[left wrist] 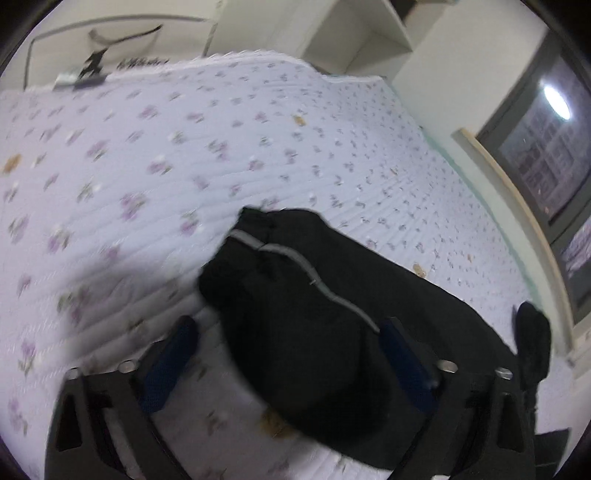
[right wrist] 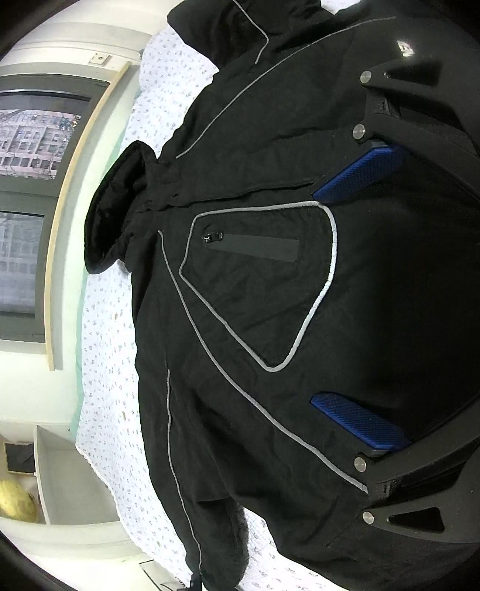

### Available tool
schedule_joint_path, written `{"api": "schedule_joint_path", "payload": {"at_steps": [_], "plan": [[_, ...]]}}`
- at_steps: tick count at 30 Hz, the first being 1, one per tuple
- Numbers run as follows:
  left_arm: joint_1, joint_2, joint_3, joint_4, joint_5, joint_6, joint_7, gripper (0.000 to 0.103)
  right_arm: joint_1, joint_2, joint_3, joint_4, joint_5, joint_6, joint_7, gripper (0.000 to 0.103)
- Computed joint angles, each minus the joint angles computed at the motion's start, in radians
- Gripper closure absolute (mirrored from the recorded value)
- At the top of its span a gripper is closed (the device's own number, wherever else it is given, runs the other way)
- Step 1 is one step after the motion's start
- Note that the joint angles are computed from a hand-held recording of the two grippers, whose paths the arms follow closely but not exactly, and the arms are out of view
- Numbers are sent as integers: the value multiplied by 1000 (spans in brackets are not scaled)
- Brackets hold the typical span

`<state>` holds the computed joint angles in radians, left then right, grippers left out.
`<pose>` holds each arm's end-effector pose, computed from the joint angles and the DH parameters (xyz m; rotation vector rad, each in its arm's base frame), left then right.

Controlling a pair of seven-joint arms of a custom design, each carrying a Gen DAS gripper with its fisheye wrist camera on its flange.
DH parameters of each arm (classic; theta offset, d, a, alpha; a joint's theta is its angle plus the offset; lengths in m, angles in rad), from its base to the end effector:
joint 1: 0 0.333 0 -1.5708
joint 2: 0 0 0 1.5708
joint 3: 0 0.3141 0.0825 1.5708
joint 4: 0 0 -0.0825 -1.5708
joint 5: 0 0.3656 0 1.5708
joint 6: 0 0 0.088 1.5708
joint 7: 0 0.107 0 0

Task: Fold large clothes
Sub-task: 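Grasp the jacket sleeve cuff with the left gripper and lift it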

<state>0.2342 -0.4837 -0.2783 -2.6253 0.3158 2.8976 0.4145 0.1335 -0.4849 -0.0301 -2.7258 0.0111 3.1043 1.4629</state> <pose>0.4171 -0.0446 0.4910 -2.3843 0.9469 -0.8634 0.4009 0.0399 0.4842 -1.8628 1.5271 -0.7681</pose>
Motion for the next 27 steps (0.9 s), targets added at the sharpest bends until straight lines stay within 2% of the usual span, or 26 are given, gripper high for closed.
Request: {"api": "schedule_joint_path", "payload": {"at_steps": [1,2,4,6,8,12,13,18,23,25,27], "plan": [[27,9,-28,21,24,-25,-11,49,-1,2,1,4,1,-3,1,0],[42,17,-37,33,47,-25,-20,67,2,3,-2,4,2,-3,0,0],[94,-18,-78,-4,107,82,-79,77,5,6,-5,6,4,-5,-3,0],[191,-113,-155,-58,153,176,-134,78,5,7,-4,7,5,-4,-3,0],[200,-142,-167,-72,133,182,-119,78,6,10,-5,9,6,-6,-5,0],[137,-51,-128,-23,80,72,-49,78,4,13,-4,9,7,-3,-6,0],[142,-45,-133,-16,88,59,-51,78,1,13,-1,9,6,-3,-4,0],[84,-119,-139,22,126,4,-30,79,-13,14,9,10,6,-2,10,0],[-4,-115,-199,198,165,-65,17,83,-55,-43,27,-23,9,44,57,0],[-41,-51,-227,299,182,-72,37,83,-72,-101,29,-27,11,4,78,0],[-86,47,-261,416,201,-98,59,83,-51,-163,-9,-23,20,-60,73,0]]}}
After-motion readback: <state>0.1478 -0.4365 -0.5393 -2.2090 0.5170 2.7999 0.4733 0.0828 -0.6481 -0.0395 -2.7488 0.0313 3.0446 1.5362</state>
